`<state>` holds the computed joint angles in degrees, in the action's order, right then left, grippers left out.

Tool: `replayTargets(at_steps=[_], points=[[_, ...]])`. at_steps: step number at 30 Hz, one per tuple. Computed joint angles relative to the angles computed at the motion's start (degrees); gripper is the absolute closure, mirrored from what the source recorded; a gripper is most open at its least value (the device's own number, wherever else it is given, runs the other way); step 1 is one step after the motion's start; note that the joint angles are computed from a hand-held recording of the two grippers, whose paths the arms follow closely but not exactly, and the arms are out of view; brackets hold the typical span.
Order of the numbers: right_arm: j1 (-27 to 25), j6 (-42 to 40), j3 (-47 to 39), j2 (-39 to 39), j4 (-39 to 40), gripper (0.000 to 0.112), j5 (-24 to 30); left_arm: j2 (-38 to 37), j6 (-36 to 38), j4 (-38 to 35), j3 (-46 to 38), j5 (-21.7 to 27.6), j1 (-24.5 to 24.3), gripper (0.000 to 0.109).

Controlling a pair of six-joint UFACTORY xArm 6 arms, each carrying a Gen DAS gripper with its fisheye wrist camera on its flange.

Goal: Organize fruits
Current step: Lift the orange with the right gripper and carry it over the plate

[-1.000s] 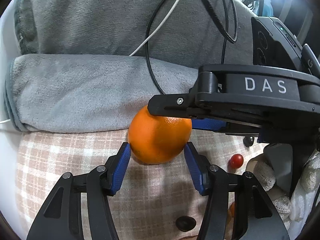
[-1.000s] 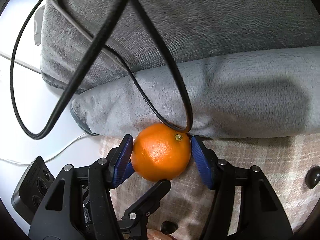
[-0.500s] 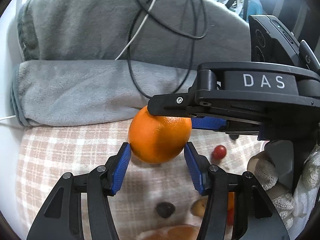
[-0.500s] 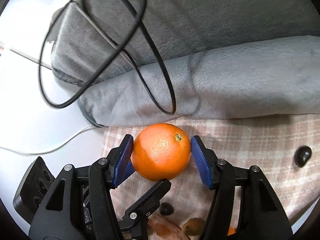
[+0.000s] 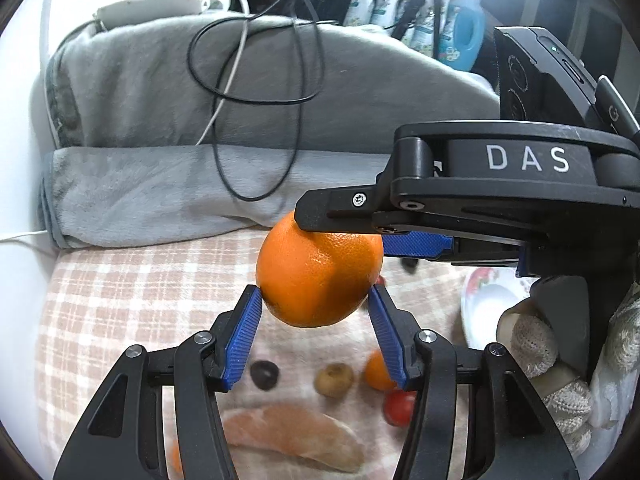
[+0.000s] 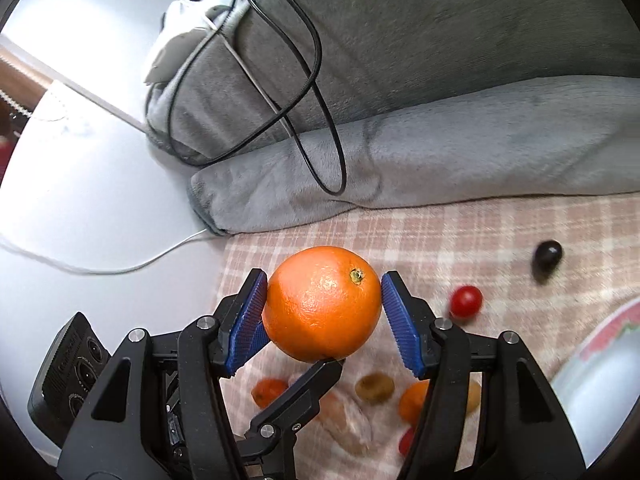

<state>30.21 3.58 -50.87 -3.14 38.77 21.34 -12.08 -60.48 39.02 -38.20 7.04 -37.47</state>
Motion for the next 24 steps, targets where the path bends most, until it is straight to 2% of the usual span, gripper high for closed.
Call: replayTargets(at_steps=[2,7,12,19,24], points=[[-0.2,0.5,2.3,-2.7,-0.8,0.05,-0.2,0.3,-4.7,4.6,-0.5,0.1,-0.8,0.054],[-0.6,1.9,8.0,-9.0,-2.1,0.05,-0.9,-2.1,-10.4,9.6,-0.2,2.4,-4.2,0.054],[-1.3,4.2,13.9,-15.5,-4.2,0.05,-1.5,-1.7,-13.7,11.6,-2.4,4.9,-8.5,0.054],[-3.6,8.3,21.5,-24.6,-8.1,0.05,-0.4,1.0,-21.3,19.1,-4.0,3.5,-11.3,0.054],[-6.0,9.9,26.0,-31.0,-10.0,0.05,1.9,3.4,-20.9,18.3,-6.4,3.3,-13.4,0.054]])
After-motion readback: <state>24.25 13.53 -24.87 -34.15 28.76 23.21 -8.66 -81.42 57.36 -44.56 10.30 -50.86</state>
